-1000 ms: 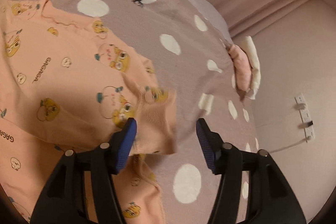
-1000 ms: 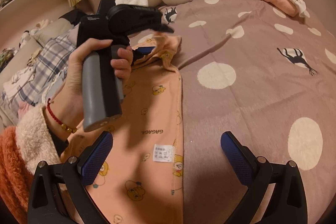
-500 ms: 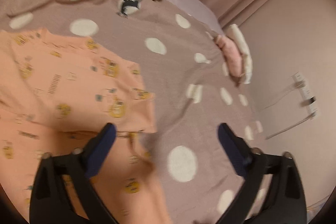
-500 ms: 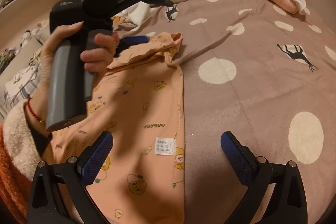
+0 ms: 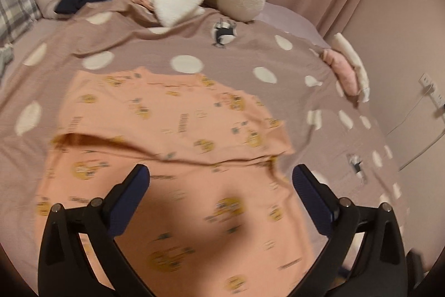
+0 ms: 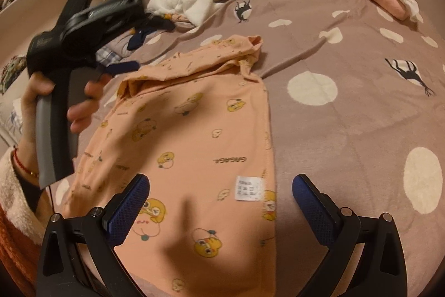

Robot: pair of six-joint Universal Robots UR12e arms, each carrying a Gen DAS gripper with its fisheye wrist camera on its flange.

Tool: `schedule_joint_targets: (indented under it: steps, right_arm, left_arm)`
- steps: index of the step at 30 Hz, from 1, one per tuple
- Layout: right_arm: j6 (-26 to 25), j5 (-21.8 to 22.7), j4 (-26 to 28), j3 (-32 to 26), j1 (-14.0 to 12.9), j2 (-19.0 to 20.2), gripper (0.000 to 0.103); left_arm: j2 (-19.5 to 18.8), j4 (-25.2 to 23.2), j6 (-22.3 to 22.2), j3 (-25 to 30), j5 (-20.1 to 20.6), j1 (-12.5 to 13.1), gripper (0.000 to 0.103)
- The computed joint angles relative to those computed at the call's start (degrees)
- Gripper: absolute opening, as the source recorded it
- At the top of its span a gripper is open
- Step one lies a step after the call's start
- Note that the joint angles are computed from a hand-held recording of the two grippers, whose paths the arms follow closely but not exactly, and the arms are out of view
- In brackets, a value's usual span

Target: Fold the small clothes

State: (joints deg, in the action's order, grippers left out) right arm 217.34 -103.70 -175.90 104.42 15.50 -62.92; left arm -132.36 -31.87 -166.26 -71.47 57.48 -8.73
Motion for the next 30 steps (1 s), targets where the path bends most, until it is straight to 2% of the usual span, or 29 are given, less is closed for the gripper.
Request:
schedule_joint_targets:
  steps: [3,5,7,8,9,10,12,14,17,20,26,27,30]
  right_arm:
    - [0.3,1.1,0.2,-0.3,0.0,0.4,0.102]
    - [0.8,1.5,1.0,-0.7,0.2,0.7,0.102]
    - [1.3,1.6,2.4,-1.0,0.2,0.9,0.102]
    - [1.5,1.5,3.3,-1.3,0.3,1.0,0.102]
    - [1.3,1.2,4.0,-1.6,0.4,1.1,0.102]
    - [0.8,1.0,4.4,-1.7,0.6,1.2,0.102]
    - [-0.3,0.5,5.0,-2.1,0.8,1.2,0.102]
    - [-0.7,0.2,5.3,-2.3,0.9,1.4,0.102]
    - [-0.2,0.2,6.5,-2.5,0.8,1.5,0.102]
    - [-0.6,-0.1,7.0,-2.7,0.8,1.5,0.102]
    - [-1.5,-0.3,7.5,-3.1,0.5,1.9,0.102]
    - [-1.9,-0.4,7.5,-3.2,0.5,2.0,0.102]
    - [-3.0,-1.2,8.2,-3.7,0.5,2.4,0.102]
  left_arm:
    - [0.1,5.8,-0.1,-1.5,3.8,0.8,0.103]
    - [-0.8,6.0,-2.9,-0.4,4.0,1.7,0.103]
    - [-1.9,2.5,-6.4,1.8,0.8,2.9,0.103]
    - [-2.9,-0.3,-8.2,3.5,-2.6,3.7,0.103]
    - [-3.4,-1.5,-9.0,4.2,-4.5,4.2,0.103]
    - [-4.3,-2.4,-10.9,5.3,-7.3,4.9,0.103]
    - [-5.1,-1.2,-13.6,5.9,-10.2,5.5,0.103]
    - [-5.8,-0.8,-13.9,6.5,-12.3,5.5,0.103]
    - [-7.0,-4.2,-13.3,8.7,-13.4,5.0,0.103]
    - [-8.9,-7.8,-14.6,11.4,-15.9,4.9,0.103]
    - [-12.2,-1.7,-26.0,14.7,-8.7,5.2,0.103]
    - [-12.4,-1.7,-26.9,14.9,-8.6,5.6,0.103]
    - [-13.4,-5.9,-27.1,16.9,-10.7,6.6,0.102]
